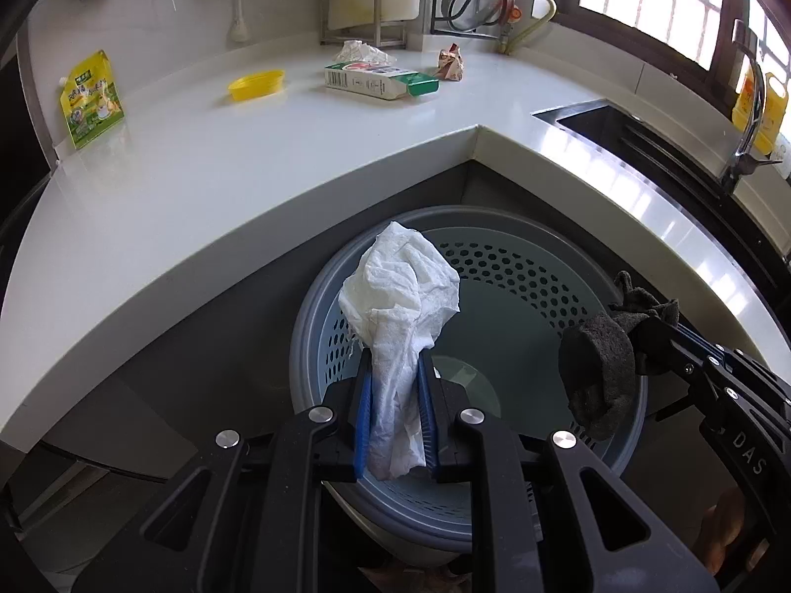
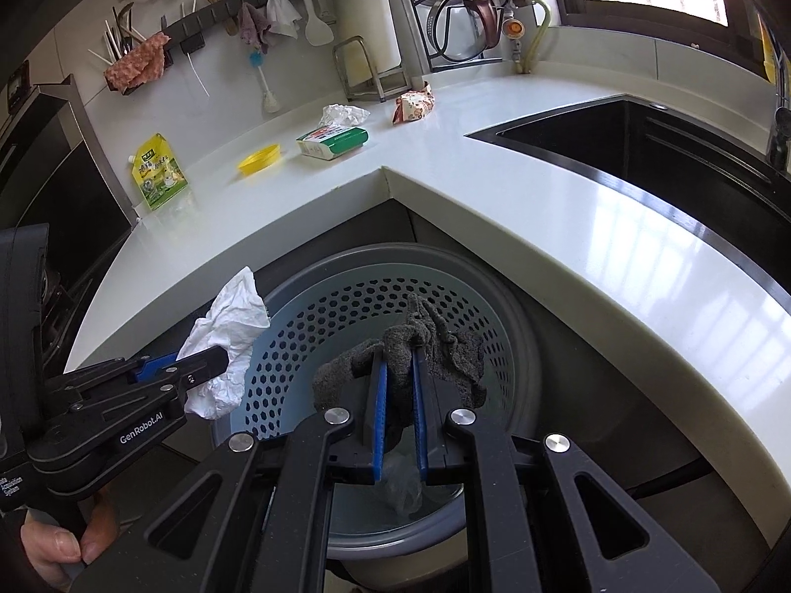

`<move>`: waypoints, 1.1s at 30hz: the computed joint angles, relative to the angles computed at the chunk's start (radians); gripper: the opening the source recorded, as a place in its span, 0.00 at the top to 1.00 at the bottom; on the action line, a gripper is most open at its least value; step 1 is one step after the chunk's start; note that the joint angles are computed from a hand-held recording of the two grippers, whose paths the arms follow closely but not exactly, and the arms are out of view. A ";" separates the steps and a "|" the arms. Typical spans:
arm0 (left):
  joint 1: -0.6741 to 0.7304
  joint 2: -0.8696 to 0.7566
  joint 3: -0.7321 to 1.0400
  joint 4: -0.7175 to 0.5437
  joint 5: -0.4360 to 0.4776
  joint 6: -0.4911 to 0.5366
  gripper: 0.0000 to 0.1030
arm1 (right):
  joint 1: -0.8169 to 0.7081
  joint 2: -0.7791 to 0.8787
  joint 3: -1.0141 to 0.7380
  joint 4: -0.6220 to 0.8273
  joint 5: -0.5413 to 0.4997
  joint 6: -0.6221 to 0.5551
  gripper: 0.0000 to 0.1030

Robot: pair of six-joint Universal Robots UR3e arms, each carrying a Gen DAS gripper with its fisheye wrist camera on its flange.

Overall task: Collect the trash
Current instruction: 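Open both tools to drop the cloth and tissue into the bin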

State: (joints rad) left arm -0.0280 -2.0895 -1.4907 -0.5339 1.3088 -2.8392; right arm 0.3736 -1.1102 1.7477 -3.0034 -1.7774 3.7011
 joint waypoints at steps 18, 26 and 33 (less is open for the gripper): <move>-0.001 -0.034 0.044 -0.045 0.014 0.001 0.82 | -0.021 0.046 -0.039 0.023 0.058 -0.013 0.91; 0.004 -0.054 0.071 -0.075 0.012 0.003 0.80 | -0.030 0.068 -0.060 0.044 0.076 -0.015 0.91; 0.013 -0.052 0.066 -0.067 0.009 -0.002 0.70 | -0.031 0.073 -0.061 0.035 0.073 -0.018 0.88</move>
State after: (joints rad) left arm -0.0154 -2.1419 -1.4246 -0.6009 1.3179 -2.8415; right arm 0.3422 -1.0375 1.6872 -2.9686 -1.7047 3.6835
